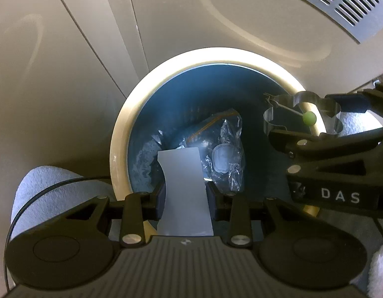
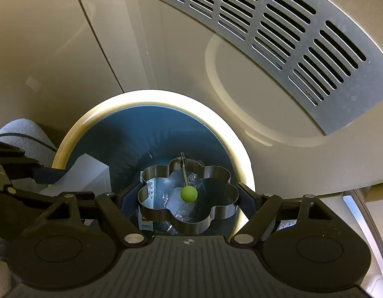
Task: Collect trash
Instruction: 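Lower the translucent plastic box into the bin with the left gripper, then withdraw both open grippers up from the bin toward the grey mat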
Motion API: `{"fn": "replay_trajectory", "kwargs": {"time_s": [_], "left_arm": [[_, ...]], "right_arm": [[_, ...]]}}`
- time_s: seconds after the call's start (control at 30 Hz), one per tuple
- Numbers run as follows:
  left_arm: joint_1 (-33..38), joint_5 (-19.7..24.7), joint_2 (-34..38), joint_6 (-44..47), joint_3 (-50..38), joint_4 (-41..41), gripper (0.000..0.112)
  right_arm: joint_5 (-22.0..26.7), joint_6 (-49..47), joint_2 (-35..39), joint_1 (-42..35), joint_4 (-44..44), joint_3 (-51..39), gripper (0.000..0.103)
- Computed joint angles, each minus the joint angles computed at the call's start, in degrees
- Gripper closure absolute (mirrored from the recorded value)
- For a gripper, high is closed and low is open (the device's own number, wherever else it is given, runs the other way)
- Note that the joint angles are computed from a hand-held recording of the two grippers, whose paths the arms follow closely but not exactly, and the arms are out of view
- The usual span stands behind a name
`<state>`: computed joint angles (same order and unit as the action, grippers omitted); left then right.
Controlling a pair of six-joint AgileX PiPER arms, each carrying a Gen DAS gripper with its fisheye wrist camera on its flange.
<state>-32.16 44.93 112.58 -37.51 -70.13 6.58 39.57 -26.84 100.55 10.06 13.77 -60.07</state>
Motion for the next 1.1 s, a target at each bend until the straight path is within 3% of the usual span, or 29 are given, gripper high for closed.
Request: {"fn": "replay_trajectory", "kwargs": {"time_s": [0.03, 0.1, 0.13, 0.23, 0.43, 0.73, 0.87, 1.0, 1.1], "left_arm": [[0.1, -0.29, -0.4, -0.17, 0.33, 0.07, 0.065], [0.03, 0.32, -0.73, -0.78, 0.11, -0.08, 0.015], [-0.19, -0.21, -1.45, -1.82, 0.72, 0.73, 0.011], [-0.66, -0.75, -3.27, -3.02, 1.68, 2.49, 0.01], [-1.92, 5.87, -7.66, -7.42, 1.03, 5.64, 0.01], [-7.87, 13.82, -24.66, -20.89, 5.93, 14.53, 0.01], [-13.68, 19.1, -26.54, -26.21, 4.48, 20.2, 0.01], [-17.15, 21.87, -27.72, -28.13, 3.53, 22.25, 0.01], [-20.02, 24.36, -28.26, -30.14, 2.72, 24.19, 0.01]], "right_arm": [[0.33, -0.21, -0.01, -0.24, 0.33, -0.32, 0.017], [0.17, -0.64, -0.62, -0.55, 0.89, -0.05, 0.009], [0.14, -0.6, -1.3, -0.68, 0.84, 0.18, 0.006], [0.75, -0.08, -2.85, -1.28, -0.21, 0.18, 0.006], [4.14, -0.9, -9.62, -5.24, 2.48, 0.78, 0.006], [10.78, -10.31, -28.79, -12.91, 13.47, 5.18, 0.003], [12.3, -14.73, -35.26, -16.27, 17.56, 6.45, 0.002], [9.82, -19.25, -41.48, -16.95, 18.94, 9.88, 0.0], [11.19, -24.5, -43.82, -18.98, 21.35, 11.42, 0.0]]}}
